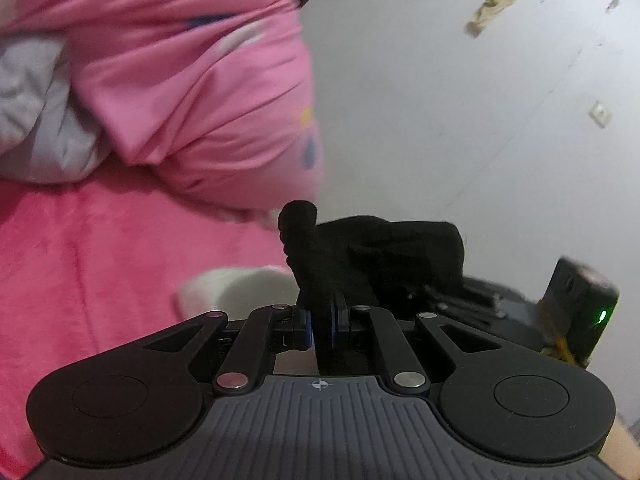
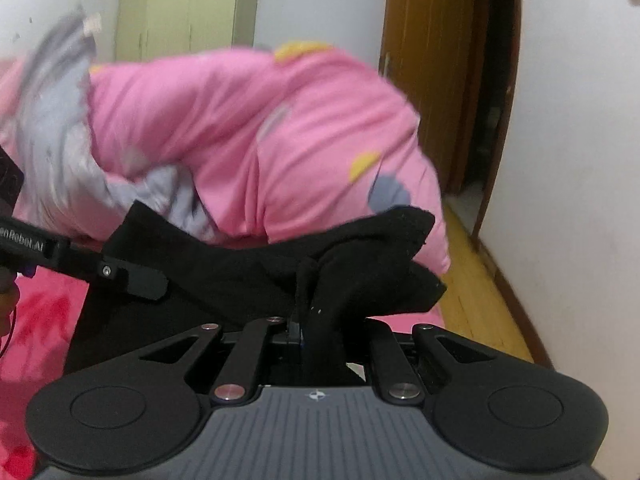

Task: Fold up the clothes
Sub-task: 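Lower the black cloth onto the folded pink cloth and open both grippers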

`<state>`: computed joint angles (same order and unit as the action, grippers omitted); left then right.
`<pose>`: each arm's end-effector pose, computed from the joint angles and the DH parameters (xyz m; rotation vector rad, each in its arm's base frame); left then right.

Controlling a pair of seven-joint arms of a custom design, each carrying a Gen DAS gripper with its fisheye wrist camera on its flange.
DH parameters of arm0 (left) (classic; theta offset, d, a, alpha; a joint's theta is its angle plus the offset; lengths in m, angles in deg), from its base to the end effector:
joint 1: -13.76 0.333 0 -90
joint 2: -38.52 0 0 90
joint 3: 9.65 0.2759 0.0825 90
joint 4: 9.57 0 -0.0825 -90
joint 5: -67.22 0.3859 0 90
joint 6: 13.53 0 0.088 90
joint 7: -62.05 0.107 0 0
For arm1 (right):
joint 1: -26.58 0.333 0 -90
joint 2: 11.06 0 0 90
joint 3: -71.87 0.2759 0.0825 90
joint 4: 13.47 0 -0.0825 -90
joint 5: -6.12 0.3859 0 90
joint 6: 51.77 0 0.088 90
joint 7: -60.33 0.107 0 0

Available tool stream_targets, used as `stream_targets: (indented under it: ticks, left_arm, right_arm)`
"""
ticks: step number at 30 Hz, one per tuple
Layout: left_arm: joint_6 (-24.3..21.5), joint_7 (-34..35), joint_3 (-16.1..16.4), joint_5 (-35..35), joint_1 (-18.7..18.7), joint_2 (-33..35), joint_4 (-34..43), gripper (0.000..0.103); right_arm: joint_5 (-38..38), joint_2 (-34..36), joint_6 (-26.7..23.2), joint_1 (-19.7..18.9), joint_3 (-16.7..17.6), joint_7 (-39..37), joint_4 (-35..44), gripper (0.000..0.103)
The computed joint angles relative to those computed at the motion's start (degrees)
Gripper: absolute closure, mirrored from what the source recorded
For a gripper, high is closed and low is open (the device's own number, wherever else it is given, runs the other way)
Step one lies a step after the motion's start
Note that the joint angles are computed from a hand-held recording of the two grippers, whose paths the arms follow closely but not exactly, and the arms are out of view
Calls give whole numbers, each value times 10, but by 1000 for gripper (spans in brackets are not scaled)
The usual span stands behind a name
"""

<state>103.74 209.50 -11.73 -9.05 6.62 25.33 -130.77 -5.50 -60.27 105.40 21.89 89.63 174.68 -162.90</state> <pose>0.5114 -0.1381 0.5274 1.1313 -2.0838 1.5947 0.3720 0.1150 0.5849 -1.6081 1.6573 -1.0012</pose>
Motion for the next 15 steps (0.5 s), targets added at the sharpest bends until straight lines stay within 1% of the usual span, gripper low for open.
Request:
stream_targets:
  ticks: [4, 6, 7, 8, 11, 12, 13, 14, 15]
  left_arm:
    - [7, 3, -3, 0, 2, 17, 1, 96]
    - [-1, -4, -3, 0, 6, 28, 7, 95]
    - [-4, -9, -3, -1, 8, 31, 9, 93]
    - [-11, -17, -2, -6, 12, 34, 12, 93]
    - [-27, -47, -1, -15, 22, 43, 20, 91]
    - [-28, -58, -2, -15, 25, 45, 22, 91]
    - [-29, -70, -3, -15, 27, 49, 26, 90]
    - [-29, -84, -4, -14, 30, 53, 31, 89]
    - [-28, -96, -6, -15, 32, 57, 35, 88]
  right_arm:
    - [14, 45, -15, 2, -16, 4, 21, 91]
    - [19, 58, -29, -1, -19, 19, 28, 81]
    - [21, 59, -36, -7, -19, 35, 30, 69]
    - [21, 56, -35, -15, -17, 55, 28, 60]
    - [33, 20, -6, -38, -15, 133, 0, 56]
    - [33, 1, 5, -61, -1, 173, -13, 54]
    - [31, -21, 10, -93, 20, 223, -22, 53]
    - [34, -43, 18, -105, 26, 255, -34, 53]
    - [34, -65, 26, -108, 24, 282, -47, 54]
